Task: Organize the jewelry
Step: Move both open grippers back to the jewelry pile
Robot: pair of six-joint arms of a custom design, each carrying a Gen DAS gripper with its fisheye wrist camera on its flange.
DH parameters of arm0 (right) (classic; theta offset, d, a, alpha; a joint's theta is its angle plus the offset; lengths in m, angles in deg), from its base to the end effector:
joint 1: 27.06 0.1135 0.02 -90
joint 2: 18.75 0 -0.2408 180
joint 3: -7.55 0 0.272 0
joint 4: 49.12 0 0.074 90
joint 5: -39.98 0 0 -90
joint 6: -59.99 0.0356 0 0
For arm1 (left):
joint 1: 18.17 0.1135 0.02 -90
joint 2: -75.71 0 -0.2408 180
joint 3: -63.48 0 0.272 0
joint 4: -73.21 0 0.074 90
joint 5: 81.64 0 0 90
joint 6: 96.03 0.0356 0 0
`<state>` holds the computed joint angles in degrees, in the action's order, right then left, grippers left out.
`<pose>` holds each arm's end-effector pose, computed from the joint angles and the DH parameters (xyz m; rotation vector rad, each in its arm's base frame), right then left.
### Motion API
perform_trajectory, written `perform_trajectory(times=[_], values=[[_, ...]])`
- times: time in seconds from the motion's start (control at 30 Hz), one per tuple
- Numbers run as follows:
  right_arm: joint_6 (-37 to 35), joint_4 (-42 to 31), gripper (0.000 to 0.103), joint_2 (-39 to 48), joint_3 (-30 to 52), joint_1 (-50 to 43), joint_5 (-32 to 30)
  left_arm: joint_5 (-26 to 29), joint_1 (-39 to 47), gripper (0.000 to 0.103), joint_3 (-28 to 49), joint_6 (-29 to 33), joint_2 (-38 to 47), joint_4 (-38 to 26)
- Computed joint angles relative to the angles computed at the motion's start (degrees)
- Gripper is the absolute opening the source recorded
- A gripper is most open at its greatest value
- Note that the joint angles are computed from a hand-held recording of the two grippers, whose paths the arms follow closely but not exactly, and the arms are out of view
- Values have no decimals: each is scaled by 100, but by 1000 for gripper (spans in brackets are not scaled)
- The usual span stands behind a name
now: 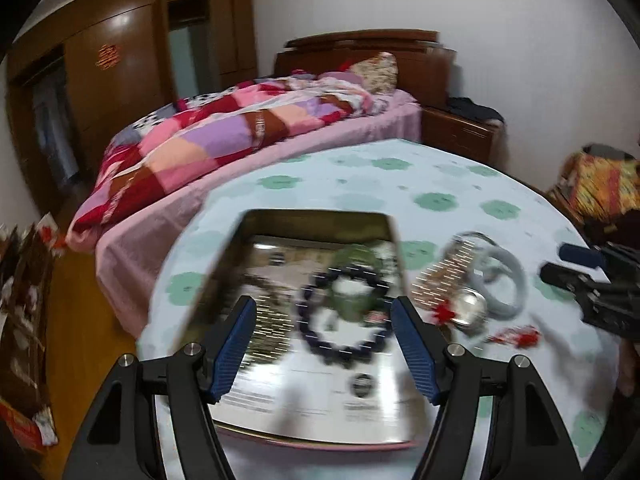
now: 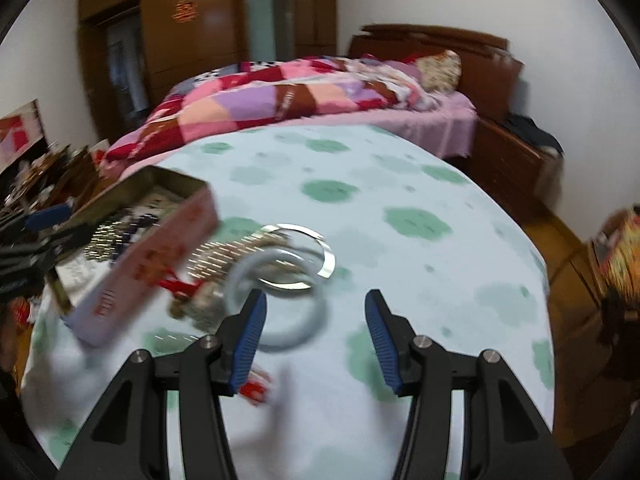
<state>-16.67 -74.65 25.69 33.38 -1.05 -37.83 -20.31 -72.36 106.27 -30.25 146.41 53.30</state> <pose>0.1686 0.0739 0.1195 -0.1518 2.3166 0.0971 0.1610 -0.1939 0.1355 0.3708 2.2504 -0.1039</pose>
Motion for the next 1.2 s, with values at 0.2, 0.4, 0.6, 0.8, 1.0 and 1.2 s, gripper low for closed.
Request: perform_trajectory(times=[0.2, 0.4, 0.6, 0.8, 1.0, 1.2], values=[[29, -238, 54, -435, -248, -190, -120, -167, -592, 67, 464, -20, 690, -27], [117, -278, 54, -584, -393, 134, 59, -95, -929, 46, 887, 217, 1232, 25], [211, -182, 54, -595, -496, 294, 103, 123, -818, 18, 1419, 461, 2099, 62], [269, -99, 54, -591, -524, 432, 174, 400, -705, 0, 1674, 573, 2561, 98], [264, -255, 54, -777, -539, 360, -33, 492, -660, 0, 1132, 371, 1573, 167], [222, -246, 54, -657, -462, 601, -378, 444, -667, 0, 761, 328, 415, -75]])
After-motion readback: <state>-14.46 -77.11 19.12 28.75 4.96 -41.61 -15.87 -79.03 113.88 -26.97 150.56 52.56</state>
